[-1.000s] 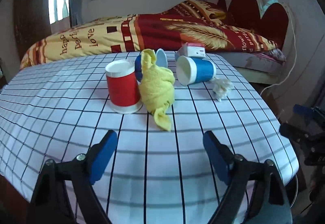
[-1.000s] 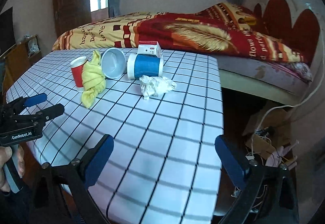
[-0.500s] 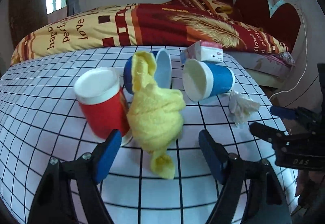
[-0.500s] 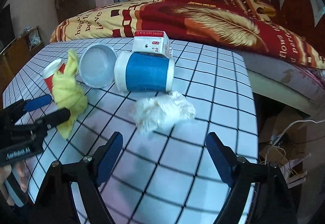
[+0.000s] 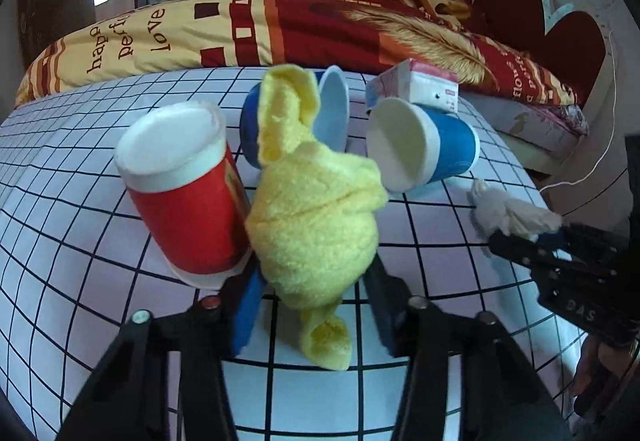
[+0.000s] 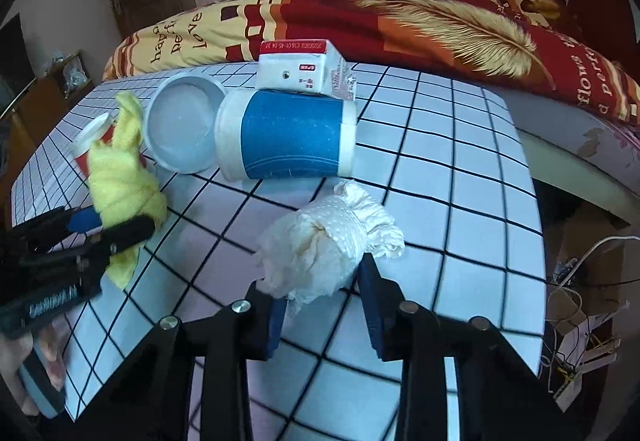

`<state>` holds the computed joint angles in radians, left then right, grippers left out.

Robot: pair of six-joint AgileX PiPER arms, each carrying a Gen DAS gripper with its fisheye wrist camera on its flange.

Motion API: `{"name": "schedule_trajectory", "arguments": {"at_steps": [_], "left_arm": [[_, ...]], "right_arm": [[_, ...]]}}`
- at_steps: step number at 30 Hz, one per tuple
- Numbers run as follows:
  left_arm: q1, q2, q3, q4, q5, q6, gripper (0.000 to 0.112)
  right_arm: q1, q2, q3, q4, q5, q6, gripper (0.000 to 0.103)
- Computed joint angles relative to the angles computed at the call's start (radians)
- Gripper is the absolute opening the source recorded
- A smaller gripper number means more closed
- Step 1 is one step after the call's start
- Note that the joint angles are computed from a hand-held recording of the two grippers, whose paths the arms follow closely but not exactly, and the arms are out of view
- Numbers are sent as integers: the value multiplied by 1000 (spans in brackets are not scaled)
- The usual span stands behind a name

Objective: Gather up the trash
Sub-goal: 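Grasp the white crumpled tissue with the right tool while the left tool grasps the yellow cloth, then carry the white tissue and yellow cloth over the bin and release both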

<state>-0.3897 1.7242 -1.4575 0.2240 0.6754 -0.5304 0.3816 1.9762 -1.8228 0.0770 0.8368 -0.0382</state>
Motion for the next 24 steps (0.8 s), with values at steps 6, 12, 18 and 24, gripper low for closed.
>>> {"name": "schedule_trajectory", "arguments": {"at_steps": [6,12,18,24], "left_arm": [[-22,-69,88,35,-43,-45,41],[-83,-156,173,131,-52,-129,40],[-147,-225,242,161,-57,-180,37],[-264,-309,301,250,-24,-272,37]], "right_arm": [[-14,-141,190,-7,-72,-19,35],[-22,-325,399,-34,-130,-26,34],[-29,-512,581,-55,-146,-22,34],[-47,-730,732,-82,-121,4,33]]}}
